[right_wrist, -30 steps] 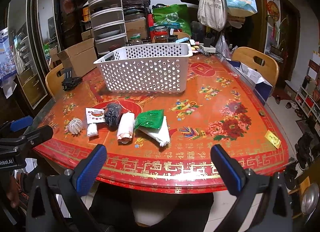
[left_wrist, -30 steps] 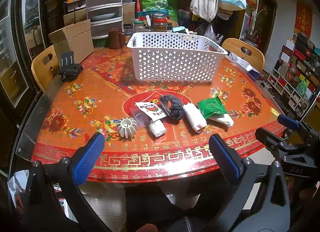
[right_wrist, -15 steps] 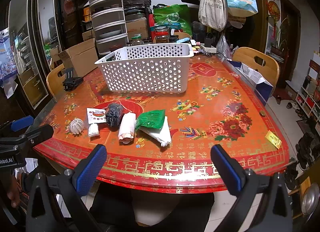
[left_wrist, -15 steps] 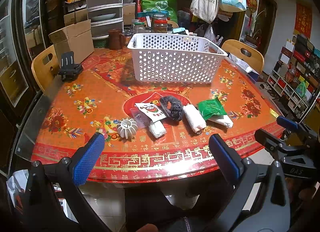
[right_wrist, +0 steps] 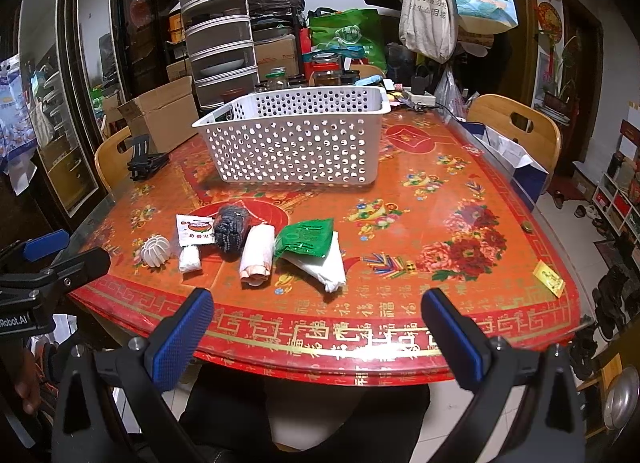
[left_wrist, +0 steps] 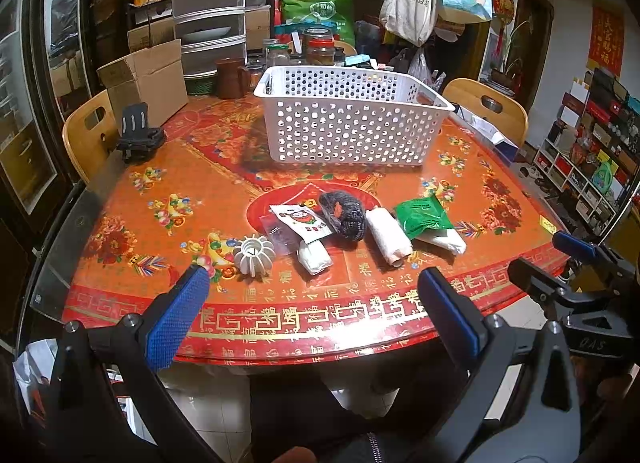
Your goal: Organize soft objects
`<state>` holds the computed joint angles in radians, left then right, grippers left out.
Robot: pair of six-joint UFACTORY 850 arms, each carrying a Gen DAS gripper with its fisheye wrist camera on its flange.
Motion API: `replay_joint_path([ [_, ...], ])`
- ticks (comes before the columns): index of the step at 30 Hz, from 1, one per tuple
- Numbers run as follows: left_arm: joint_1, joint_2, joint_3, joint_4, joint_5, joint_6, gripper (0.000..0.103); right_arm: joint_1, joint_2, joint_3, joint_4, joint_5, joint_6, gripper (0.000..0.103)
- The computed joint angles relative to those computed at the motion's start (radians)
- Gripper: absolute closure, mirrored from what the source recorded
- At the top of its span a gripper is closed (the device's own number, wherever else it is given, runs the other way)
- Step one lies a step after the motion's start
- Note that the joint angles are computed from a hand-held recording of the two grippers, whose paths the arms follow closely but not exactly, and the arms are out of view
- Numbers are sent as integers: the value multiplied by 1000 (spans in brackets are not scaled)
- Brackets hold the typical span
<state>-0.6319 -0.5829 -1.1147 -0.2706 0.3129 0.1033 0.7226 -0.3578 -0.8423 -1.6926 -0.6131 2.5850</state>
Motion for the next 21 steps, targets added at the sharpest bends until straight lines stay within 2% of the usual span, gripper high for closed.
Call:
replay_joint_path([
  [10,-1,1,1,-15,4,11,0,5,-7,-8,-6,2,5,0],
  [15,6,-12,-2,-9,34,7,0,-6,-19,-7,-85,13,72,0],
  [17,16,-22,-2,28,68,-29,0,-17,-31,3,-184,-9,168,0],
  [19,26,-42,-11,12,110,-21,0,-24,-63,-2,-192,-75,197,0],
  [20,34,-57,-25,4,112,-15,0,-31,-78,-5,-192,-86,196,0],
  [21,43,-78,-46,-3,99,-8,0,-47,-92,-12,-195,-59,188,0],
])
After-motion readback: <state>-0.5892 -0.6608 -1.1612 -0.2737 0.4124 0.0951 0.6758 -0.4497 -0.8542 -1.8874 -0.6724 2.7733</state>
